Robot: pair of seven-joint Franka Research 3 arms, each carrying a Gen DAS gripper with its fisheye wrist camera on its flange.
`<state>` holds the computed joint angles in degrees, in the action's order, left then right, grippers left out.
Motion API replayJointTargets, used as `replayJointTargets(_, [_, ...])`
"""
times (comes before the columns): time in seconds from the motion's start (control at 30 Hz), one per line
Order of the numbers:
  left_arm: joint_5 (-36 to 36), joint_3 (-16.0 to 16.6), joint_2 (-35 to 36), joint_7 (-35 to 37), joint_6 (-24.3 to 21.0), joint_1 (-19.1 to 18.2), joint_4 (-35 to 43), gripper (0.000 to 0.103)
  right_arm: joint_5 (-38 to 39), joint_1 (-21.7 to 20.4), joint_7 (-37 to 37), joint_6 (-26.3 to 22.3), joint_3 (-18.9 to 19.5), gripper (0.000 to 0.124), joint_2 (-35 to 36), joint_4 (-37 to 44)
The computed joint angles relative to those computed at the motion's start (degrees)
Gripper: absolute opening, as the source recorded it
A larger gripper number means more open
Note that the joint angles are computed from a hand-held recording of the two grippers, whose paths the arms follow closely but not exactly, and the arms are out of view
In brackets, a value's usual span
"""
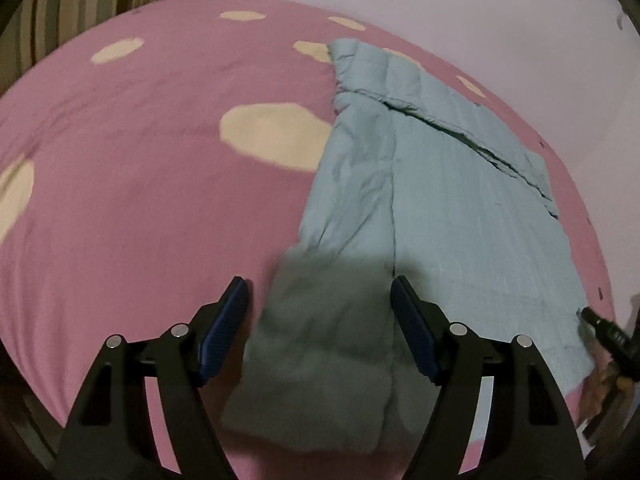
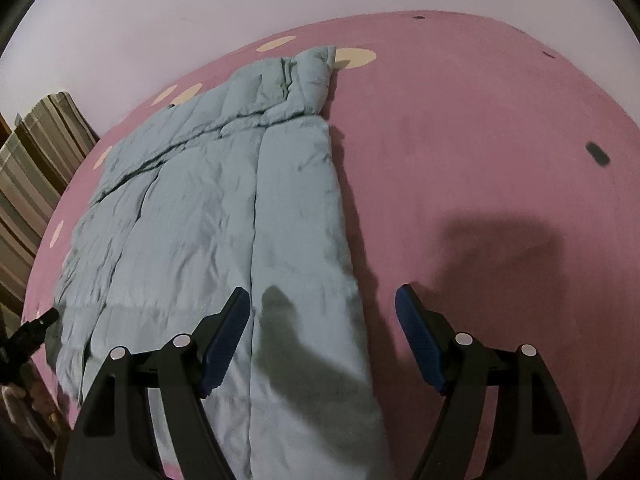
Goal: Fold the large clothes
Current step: 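Open both grippers to release the folded hem onto the jacket, then grasp the folded bottom edge of the jacket with both grippers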
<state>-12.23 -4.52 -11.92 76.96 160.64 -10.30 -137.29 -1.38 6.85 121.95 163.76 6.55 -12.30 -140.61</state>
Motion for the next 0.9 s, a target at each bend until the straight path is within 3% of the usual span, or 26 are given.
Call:
replayJointTargets(0.37, [-9.56,3.22,-3.93,5.52,1.10,-4.39,-4.30,0.071,5.89,2.55,-2.88,2.43,0.48,0.074,-4.39,-5.66])
replayJointTargets(0.5, [-9.97,3.17,-4.62,5.76,0.80,-4.49,-4.95,0.058,5.24,1.72,-2.56,1.93,2.02,0.073,-5.96,-6.88])
replayJointTargets(0.6, [-11.52,3.95,-5.15,7.88,0.47,-5.62,-5.29,0.047,3.04,0.32,-1.11,0.70,3.57,0.060,-6.45,-6.77])
replayJointTargets(0.8, [-14.60,4.76,-5.79,10.81,1.15,-6.89,-6.27,0.022,5.06,2.04,-2.42,0.91,2.34,0.045,-7.43,-7.79])
replayJointTargets(0.9, [-15.99,5.04,-6.04,12.32,2.13,-7.54,-6.64,0.013,8.06,4.22,-4.88,1.88,0.52,0.027,-7.49,-8.32])
